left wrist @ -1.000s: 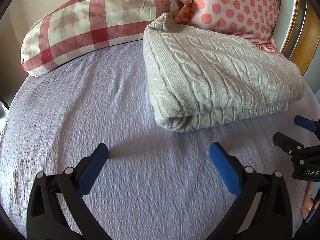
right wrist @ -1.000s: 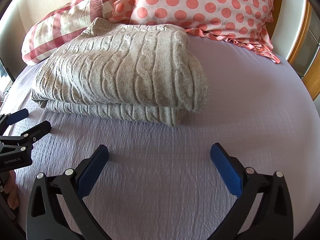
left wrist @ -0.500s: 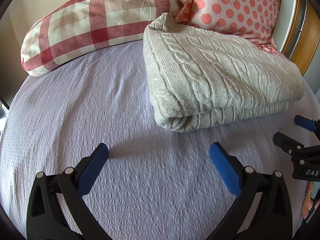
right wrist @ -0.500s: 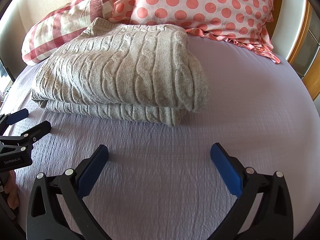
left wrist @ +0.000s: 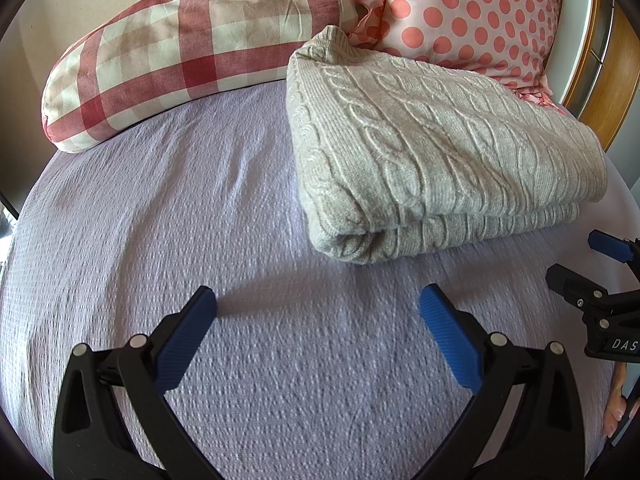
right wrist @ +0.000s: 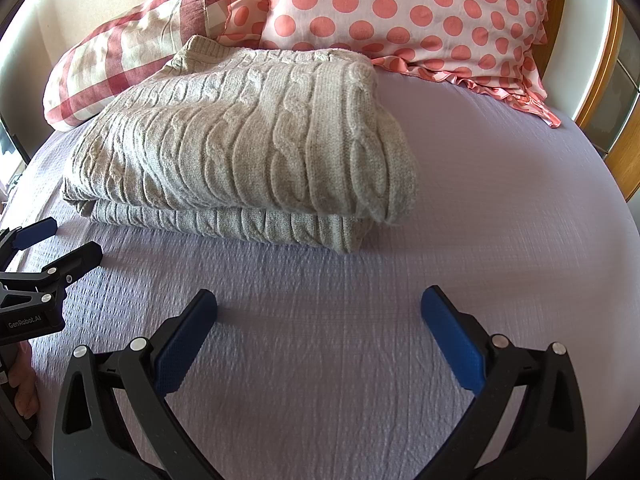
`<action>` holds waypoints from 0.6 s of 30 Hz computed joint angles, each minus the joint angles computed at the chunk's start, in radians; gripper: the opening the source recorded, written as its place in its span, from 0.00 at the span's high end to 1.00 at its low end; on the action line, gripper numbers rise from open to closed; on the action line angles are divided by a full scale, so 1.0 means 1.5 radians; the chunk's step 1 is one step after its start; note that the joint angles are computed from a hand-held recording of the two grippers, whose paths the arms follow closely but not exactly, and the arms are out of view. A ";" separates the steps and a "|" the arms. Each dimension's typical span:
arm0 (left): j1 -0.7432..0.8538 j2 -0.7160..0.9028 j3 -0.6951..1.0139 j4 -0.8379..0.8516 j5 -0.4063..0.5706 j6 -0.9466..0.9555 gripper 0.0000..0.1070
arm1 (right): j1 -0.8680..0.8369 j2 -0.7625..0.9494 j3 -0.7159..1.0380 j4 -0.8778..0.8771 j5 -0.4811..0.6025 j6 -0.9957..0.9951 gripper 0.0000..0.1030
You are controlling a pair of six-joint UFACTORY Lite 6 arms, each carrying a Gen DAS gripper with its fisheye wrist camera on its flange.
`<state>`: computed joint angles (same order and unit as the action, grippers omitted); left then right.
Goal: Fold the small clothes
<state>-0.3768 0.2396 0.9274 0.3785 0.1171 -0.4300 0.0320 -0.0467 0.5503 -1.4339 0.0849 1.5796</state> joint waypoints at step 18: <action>-0.001 -0.001 -0.001 0.007 0.001 -0.009 0.05 | 0.001 0.000 0.000 -0.007 0.000 0.008 0.01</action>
